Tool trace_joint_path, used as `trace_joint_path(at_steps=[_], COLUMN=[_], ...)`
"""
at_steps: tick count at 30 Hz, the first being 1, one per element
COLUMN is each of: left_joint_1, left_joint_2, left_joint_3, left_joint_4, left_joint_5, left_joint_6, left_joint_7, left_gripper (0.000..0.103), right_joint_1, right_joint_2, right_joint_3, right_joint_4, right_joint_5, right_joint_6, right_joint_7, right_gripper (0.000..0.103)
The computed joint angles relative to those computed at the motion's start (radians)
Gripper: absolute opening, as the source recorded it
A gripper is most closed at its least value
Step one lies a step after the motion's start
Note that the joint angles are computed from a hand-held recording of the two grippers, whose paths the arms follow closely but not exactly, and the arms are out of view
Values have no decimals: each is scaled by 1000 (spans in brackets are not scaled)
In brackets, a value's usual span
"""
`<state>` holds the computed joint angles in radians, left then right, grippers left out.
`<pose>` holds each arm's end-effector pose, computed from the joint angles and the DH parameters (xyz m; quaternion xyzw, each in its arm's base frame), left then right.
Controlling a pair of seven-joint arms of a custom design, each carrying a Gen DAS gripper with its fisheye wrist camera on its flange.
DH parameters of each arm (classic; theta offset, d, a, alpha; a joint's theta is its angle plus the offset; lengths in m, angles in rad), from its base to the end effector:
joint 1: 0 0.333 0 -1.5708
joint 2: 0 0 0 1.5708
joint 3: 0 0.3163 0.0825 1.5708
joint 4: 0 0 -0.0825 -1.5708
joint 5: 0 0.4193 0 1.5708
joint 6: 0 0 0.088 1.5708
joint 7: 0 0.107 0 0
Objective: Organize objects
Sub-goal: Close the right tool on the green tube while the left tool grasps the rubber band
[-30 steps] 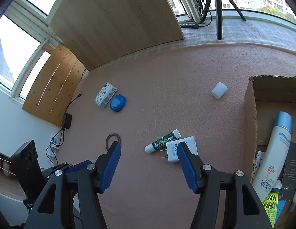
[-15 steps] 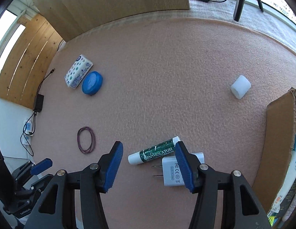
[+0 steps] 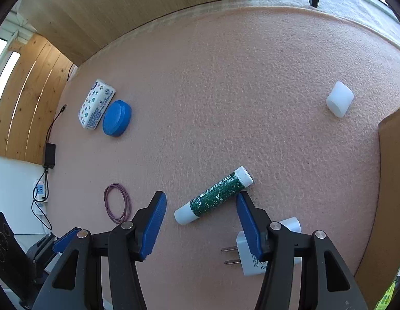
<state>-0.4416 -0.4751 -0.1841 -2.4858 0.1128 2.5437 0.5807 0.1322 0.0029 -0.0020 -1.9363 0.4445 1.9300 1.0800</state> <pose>0.3814 -0.2826 0.4966 -0.7706 0.5769 -0.2589 0.0799 0.5848 0.1066 0.4735 -0.8316 0.5158 0.1209 0.1669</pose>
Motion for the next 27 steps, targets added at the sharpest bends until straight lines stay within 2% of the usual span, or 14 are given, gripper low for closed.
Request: trace_joint_path(at_steps=[4,9,19,21,22,24,27], left_joint_1=[24,53,84,90,101,107,113], left_joint_2=[52,95,187,205,212,221,240], left_joint_3=[-5,-8,-13,-20,-32,-44,-53], left_joint_4=[33,58,135,147,153,164,178], left_joint_5=[27,47,56,62,91,119,151], left_joint_6=[-21,-30,-60,-71,-72,-87,-85], left_joint_7=[13,23,101,107,91,80,66], left_gripper=[42,42,40,29,27,12,4], right_joint_1=[11,30,55,60,62,66,70], right_joint_2=[-16,-47,-120,-133,-137,-142,-147], right_joint_3=[9,22,45,50,51,56,58], right_joint_4=[-24,-73,-182,-202,-208,-218,-229], right_joint_5=[-17,-56,-157,-174,-178,-185,-184], right_joint_6=[54,133,283,309,315,330,347], right_joint_7=[4,-30,-118,-132,-137,-140,-147], right_gripper=[52,38,33,30,30,28,25])
